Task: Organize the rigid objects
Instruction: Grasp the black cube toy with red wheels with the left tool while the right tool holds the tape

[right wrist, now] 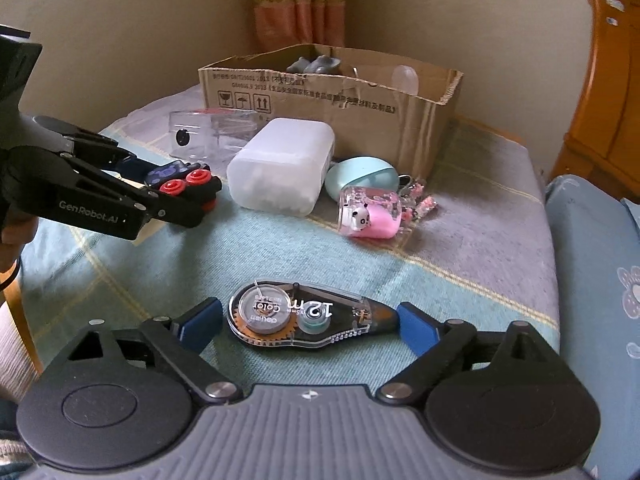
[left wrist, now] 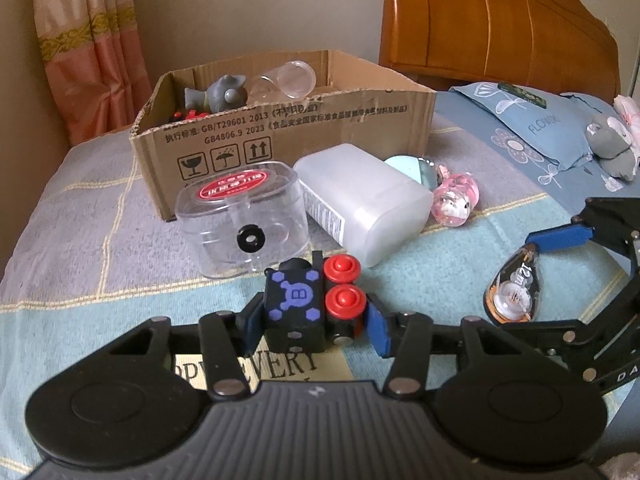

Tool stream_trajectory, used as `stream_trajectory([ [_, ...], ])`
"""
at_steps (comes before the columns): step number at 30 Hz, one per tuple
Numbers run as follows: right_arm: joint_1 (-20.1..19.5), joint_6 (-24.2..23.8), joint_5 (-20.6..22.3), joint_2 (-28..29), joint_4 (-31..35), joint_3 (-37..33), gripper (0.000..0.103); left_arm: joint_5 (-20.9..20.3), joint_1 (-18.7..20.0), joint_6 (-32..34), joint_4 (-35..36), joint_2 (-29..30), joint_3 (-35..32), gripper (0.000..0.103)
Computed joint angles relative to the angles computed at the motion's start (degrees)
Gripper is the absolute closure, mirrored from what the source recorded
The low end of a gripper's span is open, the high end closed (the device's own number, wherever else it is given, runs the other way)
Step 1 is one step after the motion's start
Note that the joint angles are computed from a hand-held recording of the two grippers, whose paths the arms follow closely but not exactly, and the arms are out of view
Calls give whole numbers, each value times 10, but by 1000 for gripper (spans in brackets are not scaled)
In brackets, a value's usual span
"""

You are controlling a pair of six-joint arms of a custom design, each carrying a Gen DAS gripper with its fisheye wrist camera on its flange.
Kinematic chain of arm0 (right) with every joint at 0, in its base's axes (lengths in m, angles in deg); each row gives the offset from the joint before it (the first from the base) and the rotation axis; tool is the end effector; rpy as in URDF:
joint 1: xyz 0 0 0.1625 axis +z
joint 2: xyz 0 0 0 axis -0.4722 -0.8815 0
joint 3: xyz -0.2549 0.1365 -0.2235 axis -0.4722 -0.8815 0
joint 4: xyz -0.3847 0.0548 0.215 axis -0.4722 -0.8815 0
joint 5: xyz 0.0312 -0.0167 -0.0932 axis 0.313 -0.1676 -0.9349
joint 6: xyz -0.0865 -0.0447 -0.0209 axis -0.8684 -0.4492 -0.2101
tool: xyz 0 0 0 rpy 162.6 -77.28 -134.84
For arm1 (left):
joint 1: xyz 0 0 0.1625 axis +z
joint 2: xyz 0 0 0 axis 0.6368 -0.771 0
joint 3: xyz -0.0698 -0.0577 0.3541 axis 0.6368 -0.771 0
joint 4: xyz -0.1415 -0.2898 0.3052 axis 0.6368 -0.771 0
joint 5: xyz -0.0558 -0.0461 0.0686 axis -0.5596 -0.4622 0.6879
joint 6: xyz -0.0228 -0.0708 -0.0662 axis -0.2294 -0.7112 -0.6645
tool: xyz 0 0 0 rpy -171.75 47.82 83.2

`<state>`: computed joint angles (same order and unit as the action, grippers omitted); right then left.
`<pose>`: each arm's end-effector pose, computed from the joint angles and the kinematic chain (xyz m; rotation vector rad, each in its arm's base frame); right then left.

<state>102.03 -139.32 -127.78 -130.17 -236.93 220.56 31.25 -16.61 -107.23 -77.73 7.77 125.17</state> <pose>0.0323 -0.3589 0.1386 1.1868 -2.3511 0.5958 -0.1436 -0.2942 0.0020 0.5123 2.2608 -0.8853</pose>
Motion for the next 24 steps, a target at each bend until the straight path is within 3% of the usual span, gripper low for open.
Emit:
stream_trajectory([
  [5,6,24,-9,15,-37,6,9,4,1,5,-7,8,-3,45],
  [11,17,53,-25,43,-86,8,6,4,3,8,-22,19,-6,46],
  [15,26,65,-36,63,-115,5,10,4,4,5,-23,18,-7,51],
  [24,34,67,-52,29,-59,2,10,-27,1,8,14,-25,-2,54],
])
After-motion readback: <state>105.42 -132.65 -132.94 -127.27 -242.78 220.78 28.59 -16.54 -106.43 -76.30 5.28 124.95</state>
